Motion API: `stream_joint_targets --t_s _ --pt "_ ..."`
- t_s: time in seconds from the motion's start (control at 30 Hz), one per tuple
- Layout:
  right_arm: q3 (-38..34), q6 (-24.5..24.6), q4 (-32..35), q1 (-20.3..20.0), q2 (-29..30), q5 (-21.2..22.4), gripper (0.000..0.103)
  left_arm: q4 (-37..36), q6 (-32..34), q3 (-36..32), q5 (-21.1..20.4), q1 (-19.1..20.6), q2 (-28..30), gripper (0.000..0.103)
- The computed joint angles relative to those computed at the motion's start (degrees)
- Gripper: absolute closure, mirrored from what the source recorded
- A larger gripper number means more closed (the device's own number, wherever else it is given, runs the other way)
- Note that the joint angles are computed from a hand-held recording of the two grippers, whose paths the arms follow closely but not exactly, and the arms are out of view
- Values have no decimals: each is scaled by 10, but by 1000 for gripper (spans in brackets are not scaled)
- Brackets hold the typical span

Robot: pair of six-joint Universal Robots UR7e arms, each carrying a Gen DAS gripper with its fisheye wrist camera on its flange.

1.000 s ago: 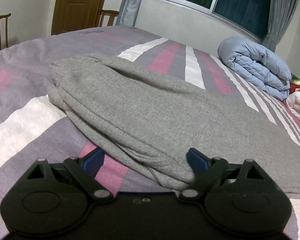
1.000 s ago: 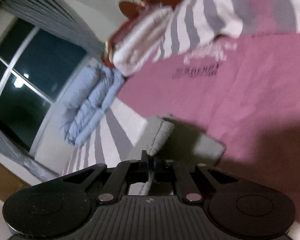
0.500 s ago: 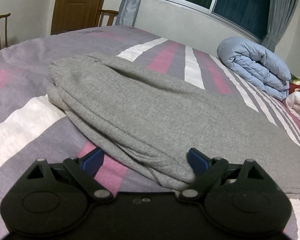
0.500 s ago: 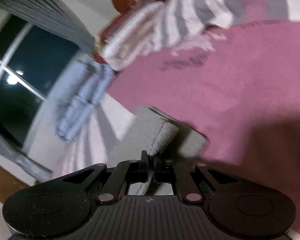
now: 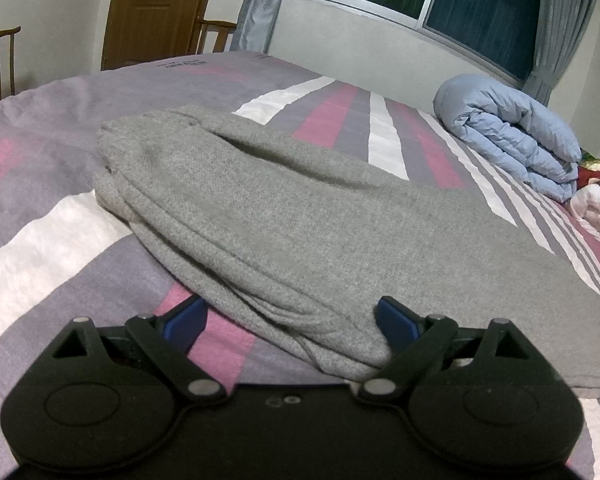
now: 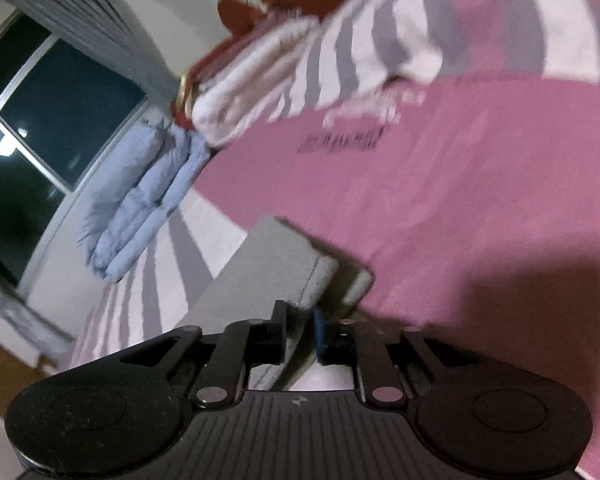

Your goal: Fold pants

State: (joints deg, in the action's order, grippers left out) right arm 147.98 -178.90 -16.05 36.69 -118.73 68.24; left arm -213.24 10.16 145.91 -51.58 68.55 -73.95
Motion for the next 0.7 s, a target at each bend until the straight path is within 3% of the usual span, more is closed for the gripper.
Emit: stream_joint_targets --t_s 0.1,0.17,0.27,0.33,0.4,0.53,0.7 --pt "31 -2 -35 59 -8 29 88 -21 11 6 5 -7 0 21" --pt "29 -26 -47 123 38 50 88 -65 29 15 21 -20 5 22" --pt "15 -48 -104 252 150 136 88 -70 18 27 13 -24 -26 25" --pt "3 -44 -140 313 218 185 88 -39 -5 31 9 -21 -52 31" --pt "-24 -78 -180 406 303 280 88 -32 -18 35 16 -22 -64 35" --pt "-108 -132 -189 538 456 363 88 -3 -20 31 25 -22 -69 33" --pt "-183 -137 -176 587 570 383 88 27 0 27 35 -28 -67 27"
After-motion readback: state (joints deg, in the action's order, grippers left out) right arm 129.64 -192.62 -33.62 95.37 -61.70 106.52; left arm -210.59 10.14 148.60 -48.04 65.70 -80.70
